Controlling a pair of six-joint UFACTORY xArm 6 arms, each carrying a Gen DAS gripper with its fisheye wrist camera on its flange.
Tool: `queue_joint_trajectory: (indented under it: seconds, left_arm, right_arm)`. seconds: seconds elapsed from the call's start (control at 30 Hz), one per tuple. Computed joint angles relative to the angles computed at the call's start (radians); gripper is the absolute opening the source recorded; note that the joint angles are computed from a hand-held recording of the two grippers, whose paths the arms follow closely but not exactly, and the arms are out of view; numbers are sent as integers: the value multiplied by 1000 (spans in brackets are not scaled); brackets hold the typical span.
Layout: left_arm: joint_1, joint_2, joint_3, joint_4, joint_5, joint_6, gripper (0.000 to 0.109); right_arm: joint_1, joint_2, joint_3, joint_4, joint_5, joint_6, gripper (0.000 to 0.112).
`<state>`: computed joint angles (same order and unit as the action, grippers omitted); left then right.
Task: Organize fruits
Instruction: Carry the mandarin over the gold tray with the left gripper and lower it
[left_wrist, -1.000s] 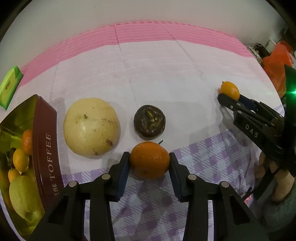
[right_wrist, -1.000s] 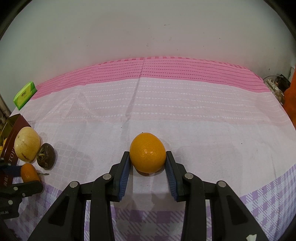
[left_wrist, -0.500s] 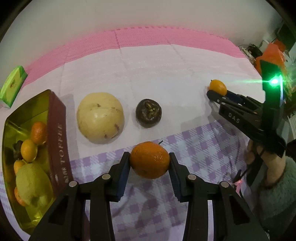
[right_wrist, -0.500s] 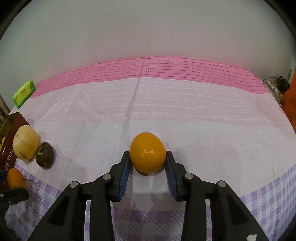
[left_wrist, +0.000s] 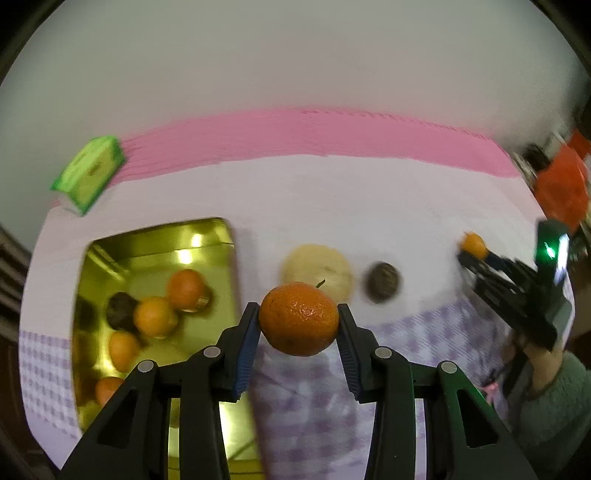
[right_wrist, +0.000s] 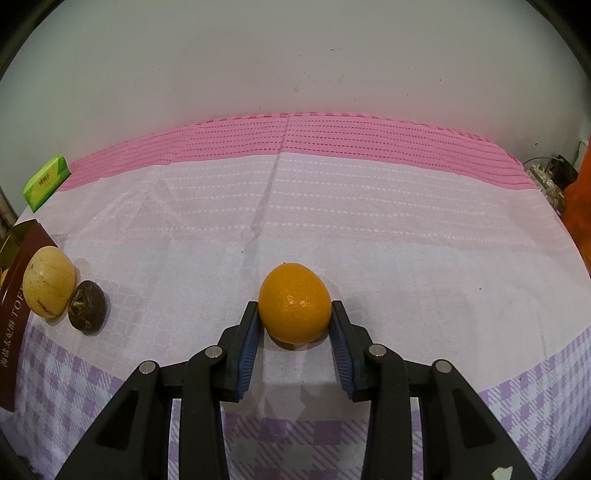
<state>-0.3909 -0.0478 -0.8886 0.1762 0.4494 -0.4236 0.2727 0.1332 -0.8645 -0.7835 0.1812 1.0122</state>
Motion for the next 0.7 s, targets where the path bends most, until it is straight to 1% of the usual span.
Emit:
queue_joint_trajectory:
  seconds: [0.17,0.33,0.53,0.7]
  left_arm:
    - [96,-18,11,120,15,-100,42]
    - [183,-20,20,172,25,-163,42]
    - [240,3,20,210,44,-208,42]
    - [257,26,18,235,54,-232,42]
  right_arm:
    - [1,1,-2,-4,3,2,35]
    - [1,0,-1,-11,5,6,35]
    - [1,2,-2,-14,3,9,35]
    - [1,2,-4,-10,5,4,35]
